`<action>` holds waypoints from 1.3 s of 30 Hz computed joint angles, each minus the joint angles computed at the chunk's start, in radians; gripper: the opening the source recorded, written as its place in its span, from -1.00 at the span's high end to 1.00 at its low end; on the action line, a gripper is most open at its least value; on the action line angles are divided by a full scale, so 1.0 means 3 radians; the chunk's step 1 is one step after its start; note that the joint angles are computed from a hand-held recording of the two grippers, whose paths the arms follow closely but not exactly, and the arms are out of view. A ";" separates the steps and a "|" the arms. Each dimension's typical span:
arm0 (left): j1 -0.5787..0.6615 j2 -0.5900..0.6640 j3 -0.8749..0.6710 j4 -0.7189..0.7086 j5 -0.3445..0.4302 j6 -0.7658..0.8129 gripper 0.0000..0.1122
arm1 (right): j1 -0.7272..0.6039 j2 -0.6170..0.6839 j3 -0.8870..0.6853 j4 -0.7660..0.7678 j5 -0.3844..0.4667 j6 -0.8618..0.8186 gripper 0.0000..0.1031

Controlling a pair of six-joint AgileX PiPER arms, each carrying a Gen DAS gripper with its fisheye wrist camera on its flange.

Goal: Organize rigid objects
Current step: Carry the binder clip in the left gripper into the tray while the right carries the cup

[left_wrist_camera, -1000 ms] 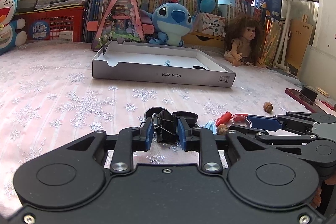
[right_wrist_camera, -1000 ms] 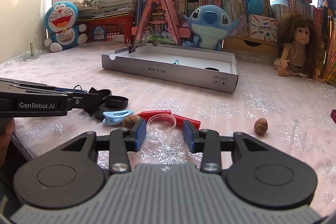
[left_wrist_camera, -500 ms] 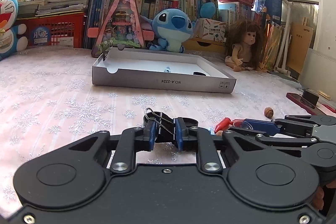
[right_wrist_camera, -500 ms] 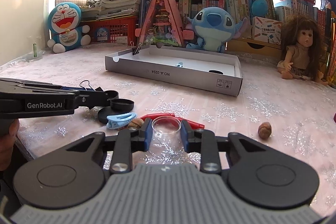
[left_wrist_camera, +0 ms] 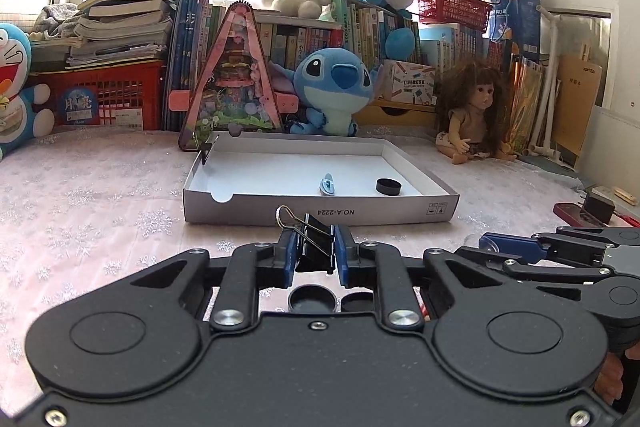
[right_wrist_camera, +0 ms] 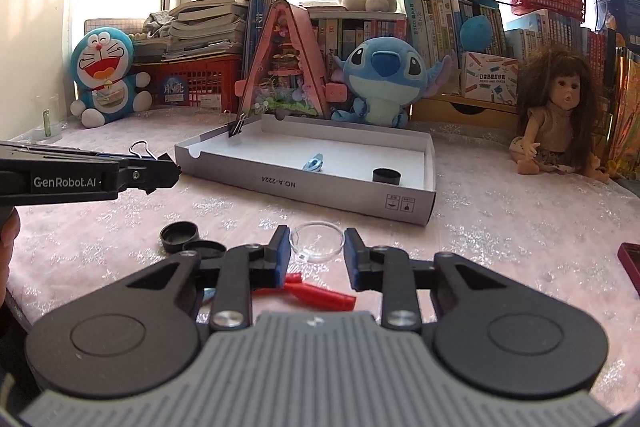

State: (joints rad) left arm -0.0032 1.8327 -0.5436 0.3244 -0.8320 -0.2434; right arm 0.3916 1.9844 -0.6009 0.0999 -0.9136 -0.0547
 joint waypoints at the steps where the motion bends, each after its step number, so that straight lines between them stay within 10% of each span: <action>1: -0.0003 -0.0006 -0.0071 0.0012 0.0090 -0.0029 0.67 | -0.0017 -0.0013 -0.0050 0.0017 0.0058 -0.0010 0.34; 17: -0.0122 0.0364 -0.1414 0.0254 0.1166 -0.0677 0.67 | -0.0373 0.0202 -0.1246 -0.0182 0.1113 0.0424 0.34; 39: -0.0358 0.1595 -0.3328 -0.0423 0.2280 -0.0263 0.67 | -0.0387 0.1252 -0.3210 -0.0252 0.2509 0.0824 0.34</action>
